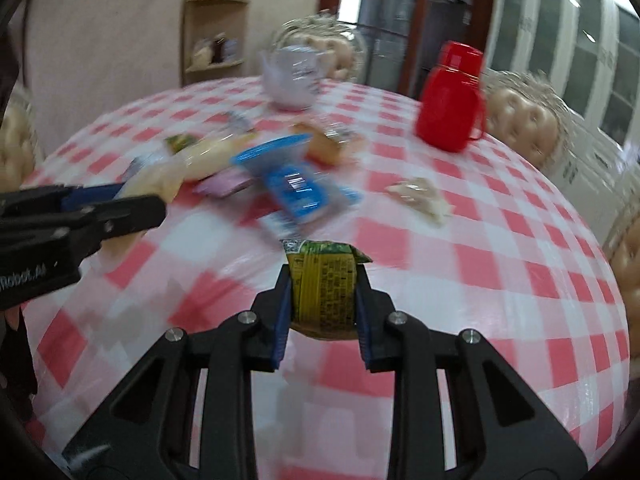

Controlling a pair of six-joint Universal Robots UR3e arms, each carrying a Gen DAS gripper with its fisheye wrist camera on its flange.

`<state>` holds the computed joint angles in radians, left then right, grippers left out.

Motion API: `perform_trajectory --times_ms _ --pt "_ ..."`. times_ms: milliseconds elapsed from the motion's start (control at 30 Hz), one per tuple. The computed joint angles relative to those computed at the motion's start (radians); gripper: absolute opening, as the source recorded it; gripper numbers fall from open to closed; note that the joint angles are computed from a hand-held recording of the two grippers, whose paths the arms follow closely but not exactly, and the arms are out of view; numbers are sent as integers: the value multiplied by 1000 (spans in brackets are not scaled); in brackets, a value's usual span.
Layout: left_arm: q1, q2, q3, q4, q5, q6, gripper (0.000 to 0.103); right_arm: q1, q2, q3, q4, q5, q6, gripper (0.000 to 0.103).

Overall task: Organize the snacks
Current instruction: 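Carry the green packet and clear cake toward the white box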

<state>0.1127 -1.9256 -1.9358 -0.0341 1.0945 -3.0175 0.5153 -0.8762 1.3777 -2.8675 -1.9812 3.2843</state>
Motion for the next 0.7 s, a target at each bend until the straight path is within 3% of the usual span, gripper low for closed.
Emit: perform_trajectory --times_ms 200,700 --pt "160 68 -130 42 -60 -17 36 120 152 -263 189 -66 13 32" --pt "421 204 -379 123 -187 37 36 252 348 -637 376 -113 50 32"
